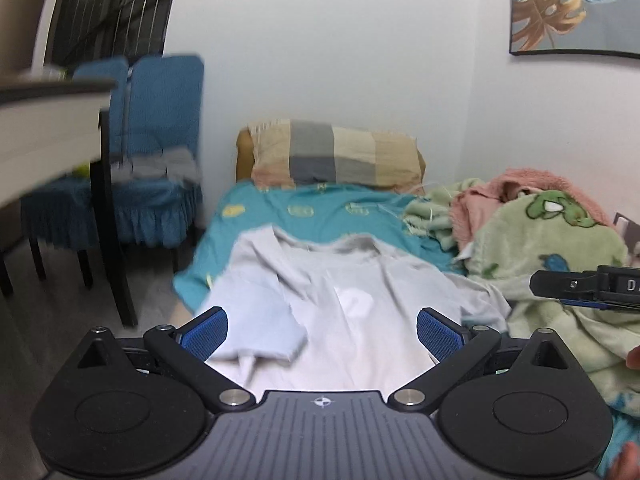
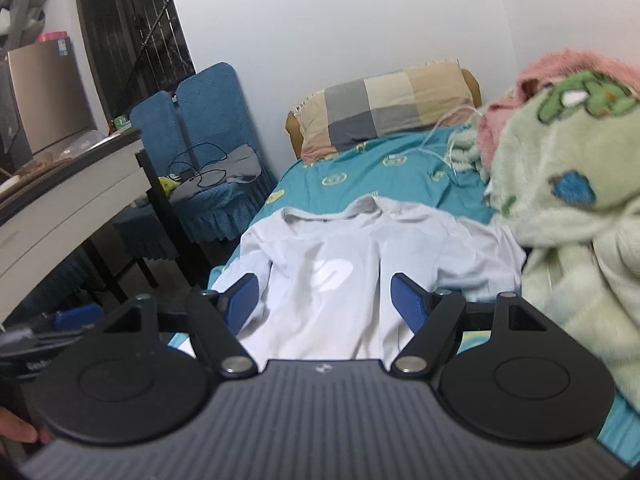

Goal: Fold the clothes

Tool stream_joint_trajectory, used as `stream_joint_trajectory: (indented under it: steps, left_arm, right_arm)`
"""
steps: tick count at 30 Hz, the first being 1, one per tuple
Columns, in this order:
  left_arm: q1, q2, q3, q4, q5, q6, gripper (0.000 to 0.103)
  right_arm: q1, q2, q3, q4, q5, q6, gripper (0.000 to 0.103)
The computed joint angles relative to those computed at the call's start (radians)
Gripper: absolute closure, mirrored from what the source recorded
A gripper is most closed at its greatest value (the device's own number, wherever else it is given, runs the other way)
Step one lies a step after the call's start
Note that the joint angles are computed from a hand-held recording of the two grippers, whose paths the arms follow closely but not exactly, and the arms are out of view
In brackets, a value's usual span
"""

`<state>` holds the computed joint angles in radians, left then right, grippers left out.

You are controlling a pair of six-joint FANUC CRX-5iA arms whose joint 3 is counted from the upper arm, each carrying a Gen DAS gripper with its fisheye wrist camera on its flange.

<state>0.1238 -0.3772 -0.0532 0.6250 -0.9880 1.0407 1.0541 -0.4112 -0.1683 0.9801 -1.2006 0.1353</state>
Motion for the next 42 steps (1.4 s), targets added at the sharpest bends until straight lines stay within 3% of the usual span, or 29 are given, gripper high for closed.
stream_joint_trajectory:
  steps: [15, 20, 24, 29, 33, 38, 41, 42]
  left_arm:
    - [0.014, 0.099, 0.061, -0.067, -0.066, 0.164, 0.003]
    - [0.024, 0.168, 0.101, -0.074, -0.094, 0.275, 0.003]
    - [0.022, 0.263, 0.201, -0.15, -0.127, 0.364, 0.006]
    - [0.04, 0.387, 0.31, -0.195, -0.151, 0.551, 0.006]
    - [0.065, 0.446, 0.306, -0.138, -0.126, 0.658, 0.011]
    - [0.069, 0.501, 0.301, -0.104, -0.112, 0.717, 0.022]
    - [0.053, 0.506, 0.293, -0.121, -0.054, 0.712, 0.025]
    - [0.048, 0.509, 0.297, -0.135, -0.04, 0.714, 0.033]
  right_arm:
    - [-0.012, 0.004, -0.013, 0.001, 0.005, 0.009, 0.029]
    - [-0.021, 0.007, -0.006, -0.022, 0.013, 0.022, 0.029]
    - [-0.033, 0.005, -0.003, -0.042, 0.016, 0.014, 0.028]
    - [-0.064, 0.003, 0.002, -0.081, 0.026, -0.001, 0.029]
    - [-0.114, 0.005, 0.005, -0.12, 0.046, -0.023, 0.028]
    - [-0.186, 0.016, 0.011, -0.184, 0.087, -0.039, 0.028]
    - [-0.223, 0.026, 0.015, -0.228, 0.114, -0.036, 0.029]
    - [-0.232, 0.031, 0.019, -0.247, 0.121, -0.028, 0.029]
